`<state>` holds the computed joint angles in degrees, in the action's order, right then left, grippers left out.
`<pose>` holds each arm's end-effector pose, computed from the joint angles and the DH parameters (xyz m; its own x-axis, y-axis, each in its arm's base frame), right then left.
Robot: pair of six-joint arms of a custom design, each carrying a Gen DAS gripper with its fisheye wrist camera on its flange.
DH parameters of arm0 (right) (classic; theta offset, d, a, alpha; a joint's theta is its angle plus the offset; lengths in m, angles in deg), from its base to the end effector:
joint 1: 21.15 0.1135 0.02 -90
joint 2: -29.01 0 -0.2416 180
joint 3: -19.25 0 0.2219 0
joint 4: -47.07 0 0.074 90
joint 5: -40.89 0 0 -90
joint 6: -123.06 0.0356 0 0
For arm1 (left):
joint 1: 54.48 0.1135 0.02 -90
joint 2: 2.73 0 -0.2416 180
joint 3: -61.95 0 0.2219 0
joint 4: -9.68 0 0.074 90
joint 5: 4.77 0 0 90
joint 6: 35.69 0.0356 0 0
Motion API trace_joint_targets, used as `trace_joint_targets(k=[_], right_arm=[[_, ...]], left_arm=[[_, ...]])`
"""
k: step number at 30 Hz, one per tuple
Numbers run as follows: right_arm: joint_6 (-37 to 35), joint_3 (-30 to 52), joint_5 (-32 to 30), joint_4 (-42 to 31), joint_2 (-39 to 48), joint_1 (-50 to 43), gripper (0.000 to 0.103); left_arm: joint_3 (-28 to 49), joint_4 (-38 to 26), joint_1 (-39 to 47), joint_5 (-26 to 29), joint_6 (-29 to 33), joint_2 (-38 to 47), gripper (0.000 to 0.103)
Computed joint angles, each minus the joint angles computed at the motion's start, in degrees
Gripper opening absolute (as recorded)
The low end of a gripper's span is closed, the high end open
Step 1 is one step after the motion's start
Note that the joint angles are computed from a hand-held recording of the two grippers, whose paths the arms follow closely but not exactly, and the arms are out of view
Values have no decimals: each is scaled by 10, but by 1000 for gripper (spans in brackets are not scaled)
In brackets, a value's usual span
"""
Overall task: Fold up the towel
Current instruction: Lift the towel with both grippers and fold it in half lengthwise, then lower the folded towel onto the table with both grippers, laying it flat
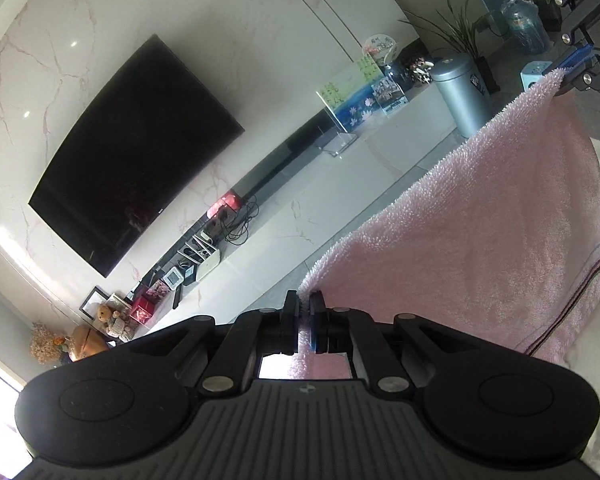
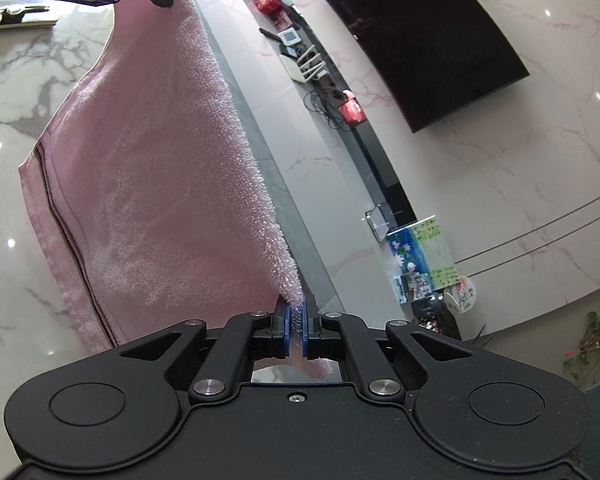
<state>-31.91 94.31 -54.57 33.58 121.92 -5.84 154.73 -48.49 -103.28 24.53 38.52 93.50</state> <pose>0.3241 0.0922 0.2298 0.0969 -0.9086 -0.4062 -0.5989 0.2727 -0.7529 0.2283 -0.2137 0.2599 -0.5836 0.4644 -0.6662 -0.0661 0.7904 0.6090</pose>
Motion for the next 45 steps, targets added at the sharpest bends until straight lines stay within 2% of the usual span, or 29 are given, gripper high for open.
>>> trace_joint_targets(k=[5,11,16,21,26,30,38,45], right_arm=[[10,-9,-16,17,1,-15,3],[-52,-89,-54,3,3,-59,3],[-109,-177,-78,-5,6,-91,3],[-159,-268,-105,-4,12,-135,3],[-196,-334,-129,7,40,-192,3],[-211,-381,-149,62,96,-241,3],[-184,-396,-164,170,238,-284,3],[-179,-378,-198,105,233,-336,3]], left_arm=[[-33,54,-4,5,21,-16,4],[-124,69,-53,45,-22,-14,4],[-191,58,-131,92,-95,13,4],[-228,52,-227,154,-208,67,4],[-253,80,-325,213,-321,124,4],[-263,116,-376,248,-399,167,4],[-264,170,-409,292,-469,235,4],[-274,173,-435,302,-527,226,4]])
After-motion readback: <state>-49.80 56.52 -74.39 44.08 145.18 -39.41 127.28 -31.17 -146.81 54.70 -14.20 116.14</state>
